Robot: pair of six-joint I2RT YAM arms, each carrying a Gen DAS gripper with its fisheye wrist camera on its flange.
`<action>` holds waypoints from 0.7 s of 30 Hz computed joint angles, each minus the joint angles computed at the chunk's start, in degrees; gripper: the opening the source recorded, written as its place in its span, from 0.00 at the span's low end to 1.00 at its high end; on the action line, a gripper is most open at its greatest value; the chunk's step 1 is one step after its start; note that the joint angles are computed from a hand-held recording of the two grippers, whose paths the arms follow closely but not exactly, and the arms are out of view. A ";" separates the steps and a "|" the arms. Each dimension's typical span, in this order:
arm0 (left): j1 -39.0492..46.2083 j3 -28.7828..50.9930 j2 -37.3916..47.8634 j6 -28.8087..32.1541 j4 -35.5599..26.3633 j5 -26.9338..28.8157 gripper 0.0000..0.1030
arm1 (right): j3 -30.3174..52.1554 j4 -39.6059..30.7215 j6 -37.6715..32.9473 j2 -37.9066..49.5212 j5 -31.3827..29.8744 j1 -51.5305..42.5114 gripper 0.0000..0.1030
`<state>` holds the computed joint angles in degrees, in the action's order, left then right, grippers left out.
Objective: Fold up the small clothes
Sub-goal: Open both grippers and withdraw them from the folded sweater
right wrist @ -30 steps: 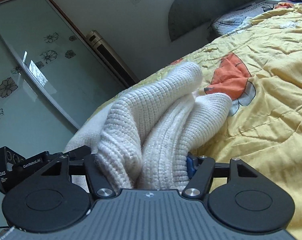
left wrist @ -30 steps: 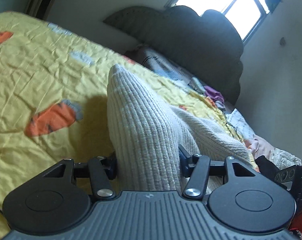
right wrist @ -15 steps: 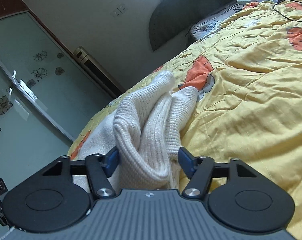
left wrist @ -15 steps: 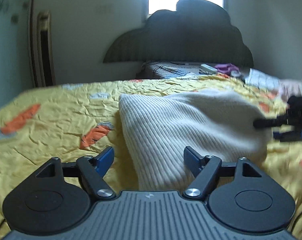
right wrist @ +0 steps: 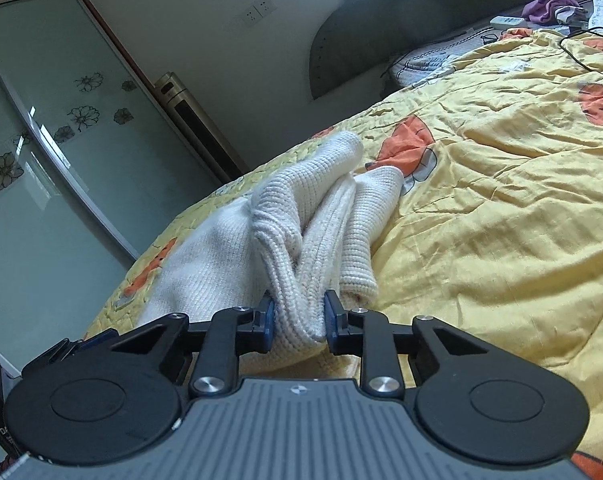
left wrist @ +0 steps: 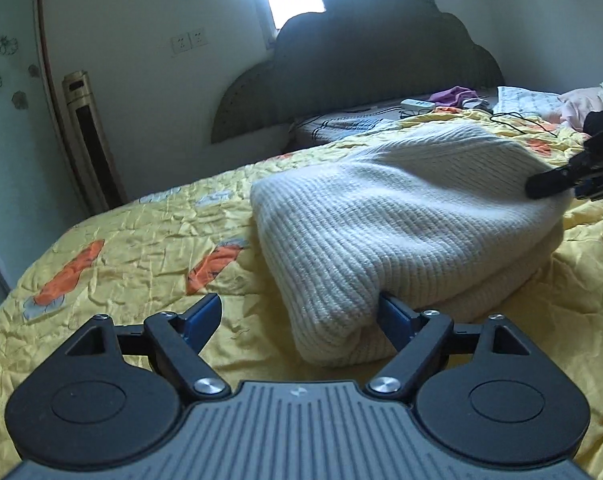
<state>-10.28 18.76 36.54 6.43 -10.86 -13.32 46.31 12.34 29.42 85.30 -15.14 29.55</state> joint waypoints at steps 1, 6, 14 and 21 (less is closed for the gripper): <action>0.92 0.22 0.90 -0.87 -0.05 0.69 0.86 | 0.01 -0.54 -0.57 -0.15 0.52 0.68 0.27; -1.98 2.54 0.64 -4.52 -5.15 -2.04 0.86 | 0.60 -1.97 0.20 0.66 3.39 1.72 0.36; -10.31 5.15 -0.43 -17.11 -17.37 -8.48 0.86 | -4.05 -5.66 2.06 -7.16 12.14 6.58 0.81; -16.30 5.31 -2.10 -25.79 -22.93 -11.84 0.86 | -3.59 -13.03 -2.18 -9.98 21.81 14.07 0.95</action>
<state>-26.59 24.07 34.44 -19.35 -33.79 -25.16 42.72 -0.69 27.24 75.32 6.67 43.63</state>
